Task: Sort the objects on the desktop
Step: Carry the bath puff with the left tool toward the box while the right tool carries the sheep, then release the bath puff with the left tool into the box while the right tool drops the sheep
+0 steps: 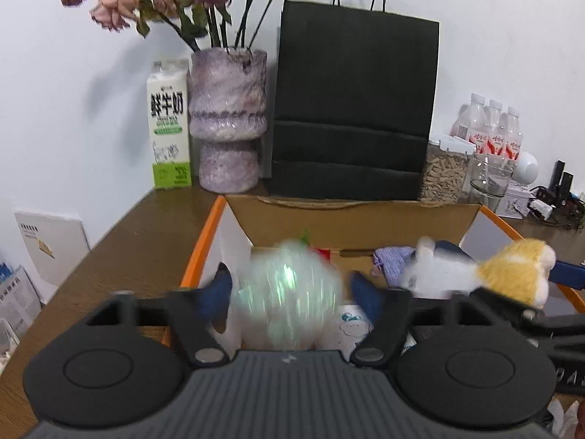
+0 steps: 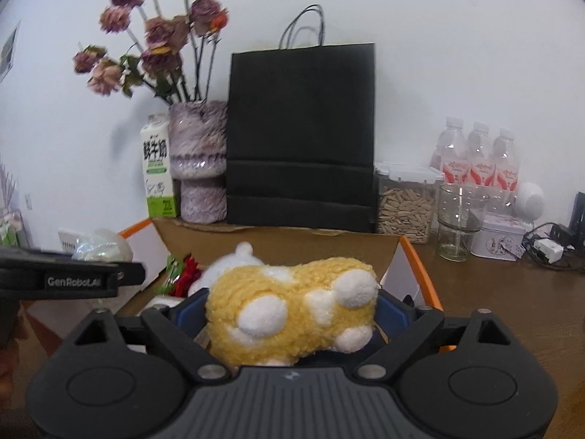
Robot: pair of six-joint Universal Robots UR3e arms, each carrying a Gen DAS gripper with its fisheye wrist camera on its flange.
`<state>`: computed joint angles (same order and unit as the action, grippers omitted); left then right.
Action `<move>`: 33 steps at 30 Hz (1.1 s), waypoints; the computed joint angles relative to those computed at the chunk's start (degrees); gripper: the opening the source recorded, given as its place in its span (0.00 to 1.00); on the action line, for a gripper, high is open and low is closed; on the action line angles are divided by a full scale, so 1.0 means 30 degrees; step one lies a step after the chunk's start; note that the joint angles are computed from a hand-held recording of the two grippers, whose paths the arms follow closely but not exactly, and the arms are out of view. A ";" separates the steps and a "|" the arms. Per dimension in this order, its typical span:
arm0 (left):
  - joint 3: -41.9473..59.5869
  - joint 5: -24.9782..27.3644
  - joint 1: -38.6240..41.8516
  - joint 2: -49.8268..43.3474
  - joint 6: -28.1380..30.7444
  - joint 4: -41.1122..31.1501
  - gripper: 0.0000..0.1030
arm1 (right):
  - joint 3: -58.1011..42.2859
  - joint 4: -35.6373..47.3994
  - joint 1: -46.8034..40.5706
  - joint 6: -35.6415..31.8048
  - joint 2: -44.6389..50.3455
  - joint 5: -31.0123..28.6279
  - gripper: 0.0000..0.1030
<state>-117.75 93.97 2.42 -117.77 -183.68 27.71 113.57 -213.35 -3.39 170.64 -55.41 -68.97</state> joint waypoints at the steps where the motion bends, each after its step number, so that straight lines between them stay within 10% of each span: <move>1: 0.0023 0.0428 -0.0212 -0.0130 0.0136 0.0357 1.00 | 0.0044 0.0010 0.0128 -0.0020 -0.0026 -0.0267 0.99; 33: -0.6276 -0.0232 -0.0584 0.1718 0.1201 0.7639 1.00 | 0.6789 -0.1174 -0.2983 -0.1174 -0.5624 0.3049 1.00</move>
